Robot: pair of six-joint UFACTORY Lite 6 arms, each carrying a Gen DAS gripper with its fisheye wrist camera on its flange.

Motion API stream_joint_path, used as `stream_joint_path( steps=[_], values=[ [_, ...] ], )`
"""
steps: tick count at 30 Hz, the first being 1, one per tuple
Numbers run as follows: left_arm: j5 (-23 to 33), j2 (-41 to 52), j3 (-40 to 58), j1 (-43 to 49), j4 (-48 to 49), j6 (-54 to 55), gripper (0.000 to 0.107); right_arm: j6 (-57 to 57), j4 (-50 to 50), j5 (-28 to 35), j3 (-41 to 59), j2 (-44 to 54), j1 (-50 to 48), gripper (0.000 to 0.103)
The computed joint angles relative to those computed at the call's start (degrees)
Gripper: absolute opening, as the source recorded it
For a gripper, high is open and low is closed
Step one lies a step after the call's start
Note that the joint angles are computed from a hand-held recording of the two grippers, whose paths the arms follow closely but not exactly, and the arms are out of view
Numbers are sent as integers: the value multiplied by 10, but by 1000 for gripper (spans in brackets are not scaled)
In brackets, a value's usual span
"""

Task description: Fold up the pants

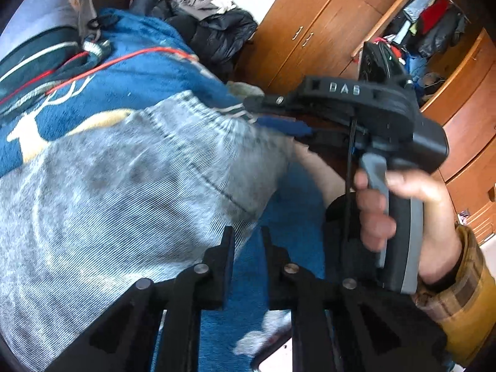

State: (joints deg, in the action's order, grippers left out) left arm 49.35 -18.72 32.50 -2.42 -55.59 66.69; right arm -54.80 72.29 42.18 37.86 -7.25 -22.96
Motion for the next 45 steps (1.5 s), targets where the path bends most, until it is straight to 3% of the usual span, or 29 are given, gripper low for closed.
stream_joint_path(
  steps=[2, 3, 6, 9, 10, 12, 15, 20, 23, 25, 27, 29, 31, 33, 36, 39, 43, 45],
  values=[
    [0, -26, -8, -11, 11, -16, 17, 26, -23, 11, -14, -29, 4, 34],
    [1, -31, -10, -8, 14, -15, 17, 49, -44, 9, -19, -45, 10, 42],
    [2, -18, -2, 4, 20, -17, 17, 122, -108, -13, -36, -114, 39, 53],
    [-27, 18, 0, 9, 31, -16, 17, 202, -195, -60, -34, -120, 101, 57],
    [-39, 29, -4, 13, 40, -19, 17, 252, -249, -77, -29, -108, 132, 56],
    [-54, 54, -13, 20, 47, -17, 17, 364, -369, -116, -18, -57, 192, 34],
    [-63, 56, -35, 29, 32, 5, 17, 431, -452, -137, -6, -28, 209, 20],
    [-91, 81, -36, 12, 16, 9, 17, 458, -482, -145, -9, -9, 213, 19],
    [-79, 67, -40, 21, 17, 4, 17, 486, -508, -153, -1, 6, 224, 19],
    [-58, 35, -46, 40, 39, -3, 17, 470, -501, -165, -20, -16, 222, 28],
    [-19, -7, -53, 95, 67, 12, 17, 425, -465, -164, -34, -41, 207, 33],
    [68, -27, -48, 209, 77, 78, 18, 410, -456, -162, -51, -79, 194, 43],
    [132, -28, -21, 329, 118, 113, 27, 453, -498, -167, -69, -127, 199, 46],
    [180, 4, 27, 449, 151, 161, 44, 505, -542, -166, -79, -172, 214, 47],
    [221, 116, 152, 622, 194, 233, 46, 604, -609, -166, -77, -224, 269, 55],
    [183, 231, 271, 684, 229, 233, 46, 774, -715, -172, -59, -237, 405, 56],
    [121, 397, 427, 723, 294, 141, 46, 1010, -860, -192, 6, -144, 619, 56],
    [104, 476, 482, 738, 353, 72, 33, 1068, -871, -220, 49, -72, 695, 56]
  ],
)
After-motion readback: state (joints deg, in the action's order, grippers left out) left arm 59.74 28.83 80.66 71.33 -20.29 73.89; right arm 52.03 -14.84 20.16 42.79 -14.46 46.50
